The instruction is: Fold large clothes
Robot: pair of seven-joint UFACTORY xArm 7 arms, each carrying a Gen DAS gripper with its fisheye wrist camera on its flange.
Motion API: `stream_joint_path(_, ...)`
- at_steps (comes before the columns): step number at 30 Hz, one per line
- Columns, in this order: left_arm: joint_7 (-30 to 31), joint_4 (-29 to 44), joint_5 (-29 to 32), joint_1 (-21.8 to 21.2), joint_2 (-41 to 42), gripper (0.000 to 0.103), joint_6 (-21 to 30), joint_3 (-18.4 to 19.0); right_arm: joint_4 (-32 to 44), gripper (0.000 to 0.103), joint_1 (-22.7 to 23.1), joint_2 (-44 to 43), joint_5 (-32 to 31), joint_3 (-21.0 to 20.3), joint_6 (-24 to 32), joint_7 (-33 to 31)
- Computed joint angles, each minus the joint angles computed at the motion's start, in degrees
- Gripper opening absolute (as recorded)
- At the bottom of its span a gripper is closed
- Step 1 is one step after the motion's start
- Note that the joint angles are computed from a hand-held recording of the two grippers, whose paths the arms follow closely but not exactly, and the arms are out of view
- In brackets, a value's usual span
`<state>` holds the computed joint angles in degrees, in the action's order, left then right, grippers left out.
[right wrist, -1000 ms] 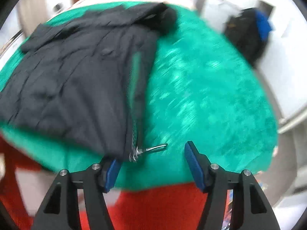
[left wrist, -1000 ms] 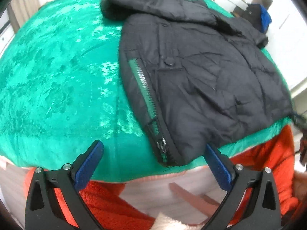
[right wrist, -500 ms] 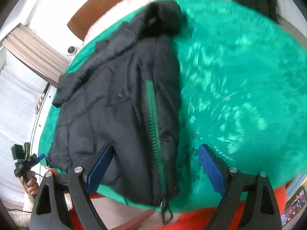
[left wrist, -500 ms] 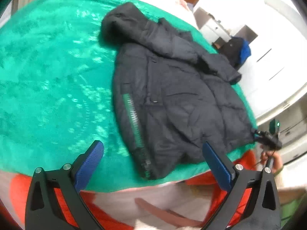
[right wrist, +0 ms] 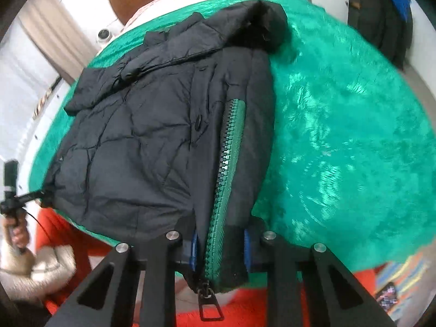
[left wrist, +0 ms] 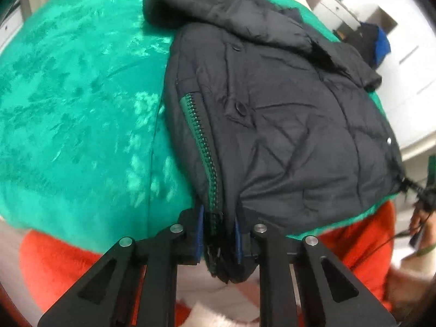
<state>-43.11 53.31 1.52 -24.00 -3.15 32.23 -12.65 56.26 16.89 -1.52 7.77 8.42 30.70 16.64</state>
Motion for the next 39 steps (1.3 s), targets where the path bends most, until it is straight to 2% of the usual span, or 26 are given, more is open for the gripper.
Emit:
stream_joint_path(4,-3.23,0.73,5.94,-1.01,3.49,0.017,2.66,-1.12,-2.36,0.024,0.36,2.63,-0.09,0.34,-1.42,4.11)
stream_joint_path(6,-6.14,2.62,10.83,-2.07,5.98,0.017,4.33,-1.06,-3.42,0.024,1.27,4.23,-5.82,0.56,-3.78,10.03)
stream_joint_path(7,-7.45,4.28,13.56,-2.88,7.21,0.017,6.15,-1.01,-3.39,0.024,2.03,4.77,-10.97,0.39,-4.53,14.68)
stream_joint_path(10,-7.91,6.57,15.66,-4.19,8.59,0.018,8.77,-0.43,-4.14,0.025,2.87,5.21,-16.86,0.03,-6.60,21.25)
stream_joint_path(14,-9.34,6.90,15.40,-4.72,9.08,0.019,7.88,0.34,-5.54,0.027,2.68,5.06,-17.32,0.01,-9.05,21.93)
stream_joint_path(18,-13.17,5.60,19.04,-6.17,7.03,0.025,9.82,-0.09,-8.67,0.027,2.56,2.94,-19.63,0.06,-10.56,24.05)
stream_joint_path(19,-14.08,5.77,19.92,-6.39,6.82,0.027,10.56,-0.30,-9.01,0.028,2.49,2.66,-20.27,0.12,-10.85,24.94)
stream_joint_path(20,-14.72,6.14,20.48,-6.56,6.66,0.030,11.36,-0.50,-9.03,0.034,2.44,2.00,-20.01,0.28,-10.38,25.17)
stream_joint_path(21,-15.50,6.66,20.95,-6.87,6.42,0.037,12.44,-0.83,-9.16,0.037,2.30,1.61,-19.83,0.36,-10.21,25.50)
stream_joint_path(22,-16.01,6.82,21.18,-7.01,5.74,0.040,13.05,-1.03,-9.55,0.045,2.18,0.93,-19.85,0.47,-9.82,26.16)
stream_joint_path(23,-16.59,6.42,21.38,-7.02,4.84,0.050,12.86,-1.18,-9.95,0.055,2.05,0.16,-20.00,0.63,-9.11,27.16)
stream_joint_path(24,-17.52,5.82,21.77,-6.97,3.53,0.060,12.27,-1.36,-10.50,0.059,1.88,-0.67,-19.98,0.76,-8.67,27.51)
stream_joint_path(25,-18.91,5.15,22.76,-6.77,1.78,0.065,11.75,-1.53,-10.98,0.065,1.69,-1.72,-21.07,1.09,-7.70,29.04)
stream_joint_path(27,-23.88,5.37,27.50,-6.08,-0.83,0.087,12.33,-2.48,-11.27,0.069,1.20,-3.10,-23.35,1.79,-6.00,31.09)
stream_joint_path(29,-30.25,5.29,34.16,-4.89,-2.78,0.101,13.00,-3.86,-11.21,0.073,0.69,-4.79,-27.62,3.02,-3.16,34.30)
stream_joint_path(32,-40.64,5.21,46.46,-3.05,-4.32,0.102,14.57,-6.00,-10.62,0.076,0.08,-6.63,-32.07,4.28,-0.38,37.25)
stream_joint_path(34,-40.88,4.69,48.96,-2.10,-4.33,0.102,12.16,-5.45,-10.07,0.078,-0.36,-7.44,-34.49,4.95,0.72,39.13)
stream_joint_path(37,-32.30,5.51,42.39,-2.02,-2.31,0.102,8.91,-4.06,-9.37,0.083,-1.21,-8.78,-37.75,5.74,0.93,42.67)
stream_joint_path(39,-29.44,6.13,38.33,-2.35,-1.26,0.102,8.20,-3.80,-9.49,0.088,-1.72,-9.83,-39.22,6.14,0.06,44.79)
